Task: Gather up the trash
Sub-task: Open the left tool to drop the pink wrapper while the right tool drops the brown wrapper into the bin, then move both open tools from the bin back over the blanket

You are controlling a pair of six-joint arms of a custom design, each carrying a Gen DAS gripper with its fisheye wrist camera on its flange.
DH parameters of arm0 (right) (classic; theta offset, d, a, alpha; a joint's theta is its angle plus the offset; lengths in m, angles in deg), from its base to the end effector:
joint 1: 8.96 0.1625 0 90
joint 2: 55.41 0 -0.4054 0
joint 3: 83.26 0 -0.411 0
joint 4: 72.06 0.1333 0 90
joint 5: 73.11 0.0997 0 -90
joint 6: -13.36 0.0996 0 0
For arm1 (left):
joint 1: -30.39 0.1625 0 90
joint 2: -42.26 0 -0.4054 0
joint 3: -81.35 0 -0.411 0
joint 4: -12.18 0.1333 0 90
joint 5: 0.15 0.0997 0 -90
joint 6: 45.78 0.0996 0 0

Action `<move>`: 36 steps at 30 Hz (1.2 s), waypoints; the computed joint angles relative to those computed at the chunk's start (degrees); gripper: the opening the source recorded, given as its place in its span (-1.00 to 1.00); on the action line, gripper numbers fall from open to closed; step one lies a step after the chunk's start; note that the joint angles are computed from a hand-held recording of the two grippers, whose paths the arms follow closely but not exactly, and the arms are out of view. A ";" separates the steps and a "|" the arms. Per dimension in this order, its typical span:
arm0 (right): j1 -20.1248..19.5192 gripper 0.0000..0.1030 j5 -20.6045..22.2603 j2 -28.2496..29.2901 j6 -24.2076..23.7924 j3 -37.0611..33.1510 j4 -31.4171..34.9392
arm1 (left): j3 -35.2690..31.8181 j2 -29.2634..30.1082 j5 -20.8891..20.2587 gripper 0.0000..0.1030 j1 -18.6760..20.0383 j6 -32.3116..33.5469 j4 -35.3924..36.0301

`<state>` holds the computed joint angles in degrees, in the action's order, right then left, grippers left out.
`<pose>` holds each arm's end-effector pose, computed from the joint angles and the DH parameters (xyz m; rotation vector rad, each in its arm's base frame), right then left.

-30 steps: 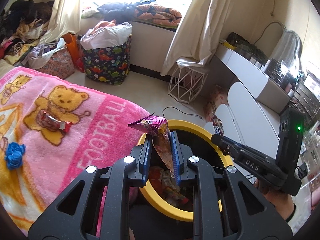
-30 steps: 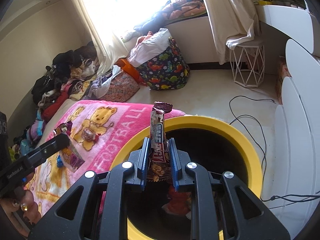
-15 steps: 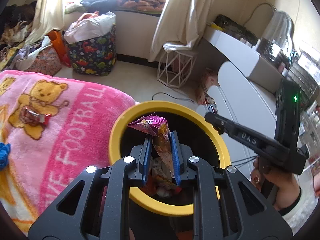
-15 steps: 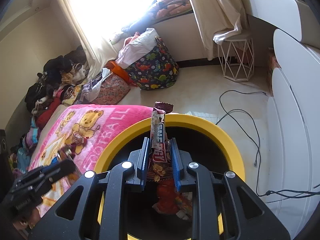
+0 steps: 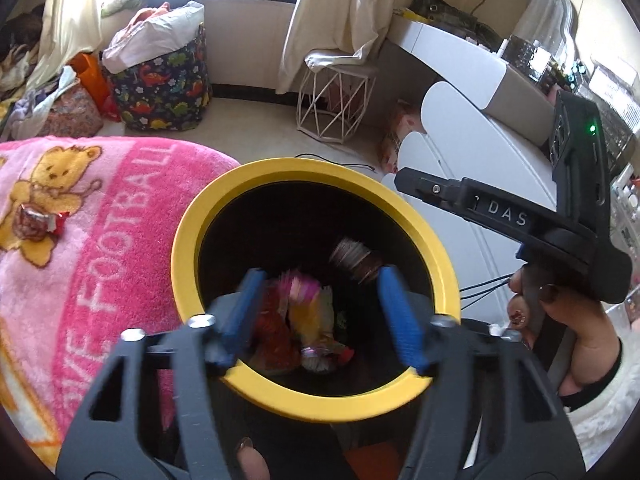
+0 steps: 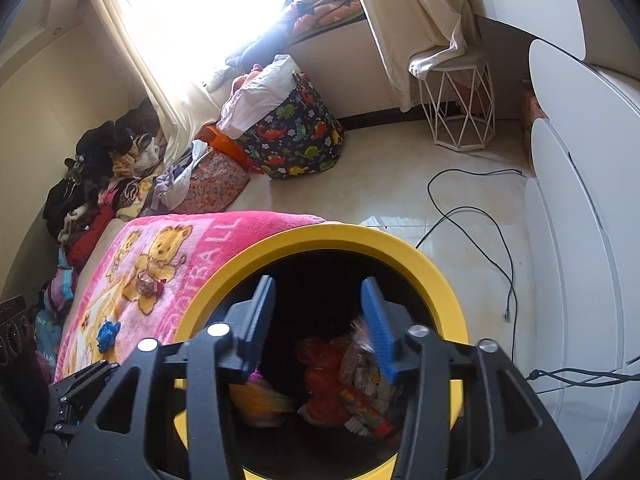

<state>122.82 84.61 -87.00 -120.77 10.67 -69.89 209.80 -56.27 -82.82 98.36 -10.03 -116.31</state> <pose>0.3387 -0.3174 -0.0662 -0.4099 -2.1748 1.3736 -0.0182 -0.4343 0.2756 1.4322 2.6252 -0.1996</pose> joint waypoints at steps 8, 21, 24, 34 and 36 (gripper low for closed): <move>0.92 0.33 2.44 1.85 -1.16 -2.93 1.75 | 0.04 -1.09 -0.19 0.78 0.40 0.30 -4.43; 3.08 0.65 4.59 3.33 -23.20 -7.35 -10.80 | -2.84 -0.79 1.67 0.78 2.92 1.37 -14.90; 3.07 0.68 4.08 4.08 -26.89 -9.12 -11.81 | -4.62 0.20 1.65 0.78 4.05 1.06 -16.48; 1.36 0.70 -1.20 9.19 -34.79 -19.77 -7.65 | -10.61 3.58 2.45 0.78 7.80 -0.09 -19.56; 0.88 0.70 -2.59 10.74 -36.34 -22.98 -5.99 | -12.05 4.44 2.60 0.78 8.77 -0.61 -20.03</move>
<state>123.70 82.03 -76.26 -157.10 -12.31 -75.88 197.74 -51.82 -80.22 107.13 -10.64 -136.34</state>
